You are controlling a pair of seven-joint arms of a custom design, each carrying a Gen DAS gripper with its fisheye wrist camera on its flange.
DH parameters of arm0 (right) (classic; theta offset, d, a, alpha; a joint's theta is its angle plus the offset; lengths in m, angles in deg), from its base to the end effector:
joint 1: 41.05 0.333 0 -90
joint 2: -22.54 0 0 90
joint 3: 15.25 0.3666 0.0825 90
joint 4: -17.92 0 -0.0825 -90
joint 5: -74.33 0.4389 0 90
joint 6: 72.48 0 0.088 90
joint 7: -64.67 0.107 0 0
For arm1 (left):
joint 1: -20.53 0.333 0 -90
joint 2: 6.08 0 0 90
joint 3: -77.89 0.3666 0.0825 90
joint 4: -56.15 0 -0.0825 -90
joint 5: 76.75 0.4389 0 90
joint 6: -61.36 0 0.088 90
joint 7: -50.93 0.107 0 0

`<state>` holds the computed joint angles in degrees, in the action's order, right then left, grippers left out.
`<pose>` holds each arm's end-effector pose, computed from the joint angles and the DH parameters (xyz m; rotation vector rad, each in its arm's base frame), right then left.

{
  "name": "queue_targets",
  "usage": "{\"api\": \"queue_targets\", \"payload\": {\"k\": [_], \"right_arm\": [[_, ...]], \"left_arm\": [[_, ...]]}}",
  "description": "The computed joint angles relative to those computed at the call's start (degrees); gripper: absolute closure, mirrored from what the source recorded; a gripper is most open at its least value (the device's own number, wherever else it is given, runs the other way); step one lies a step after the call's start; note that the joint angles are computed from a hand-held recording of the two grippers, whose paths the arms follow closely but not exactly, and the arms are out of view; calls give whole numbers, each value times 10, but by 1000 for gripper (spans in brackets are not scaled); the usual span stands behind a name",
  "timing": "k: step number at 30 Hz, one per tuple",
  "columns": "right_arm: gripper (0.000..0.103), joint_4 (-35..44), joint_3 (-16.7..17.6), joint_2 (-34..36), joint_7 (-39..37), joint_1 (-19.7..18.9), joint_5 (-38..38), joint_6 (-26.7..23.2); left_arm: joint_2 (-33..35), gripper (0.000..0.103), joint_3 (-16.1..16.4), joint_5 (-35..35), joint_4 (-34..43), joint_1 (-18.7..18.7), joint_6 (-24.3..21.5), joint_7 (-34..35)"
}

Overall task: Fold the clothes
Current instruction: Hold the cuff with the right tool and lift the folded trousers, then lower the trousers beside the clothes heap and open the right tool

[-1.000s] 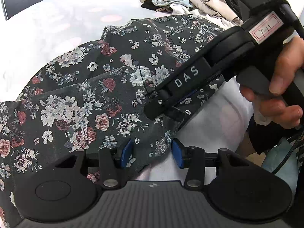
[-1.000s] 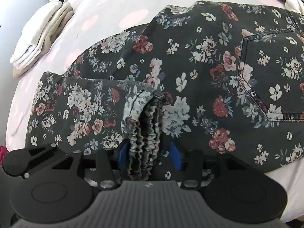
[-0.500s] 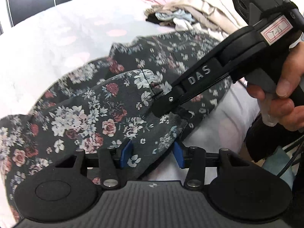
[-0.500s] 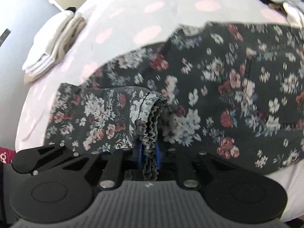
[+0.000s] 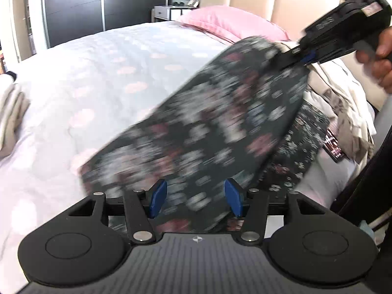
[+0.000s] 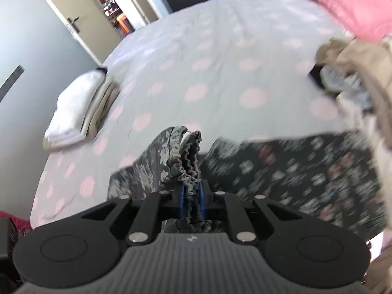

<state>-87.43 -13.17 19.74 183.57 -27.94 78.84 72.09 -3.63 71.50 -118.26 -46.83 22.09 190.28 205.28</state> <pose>0.6253 0.1696 0.6677 -1.4541 1.9418 -0.2868 0.6645 -0.0734 0.6025 -0.9605 2.5729 -1.0531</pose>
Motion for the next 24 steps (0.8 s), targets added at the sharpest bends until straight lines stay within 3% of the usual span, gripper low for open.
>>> {"api": "queue_targets", "payload": {"k": [13, 21, 24], "right_arm": [[90, -48, -23, -72, 76, -49, -93, -78], [90, -94, -31, -77, 132, -81, -140, -96], [90, -106, -42, -64, 125, -85, -122, -88]], "left_arm": [[38, 52, -3, 73, 30, 5, 18, -82], [54, 52, -7, 82, 43, 10, 1, -95], [60, 52, -7, 77, 47, 12, -9, -115]]}}
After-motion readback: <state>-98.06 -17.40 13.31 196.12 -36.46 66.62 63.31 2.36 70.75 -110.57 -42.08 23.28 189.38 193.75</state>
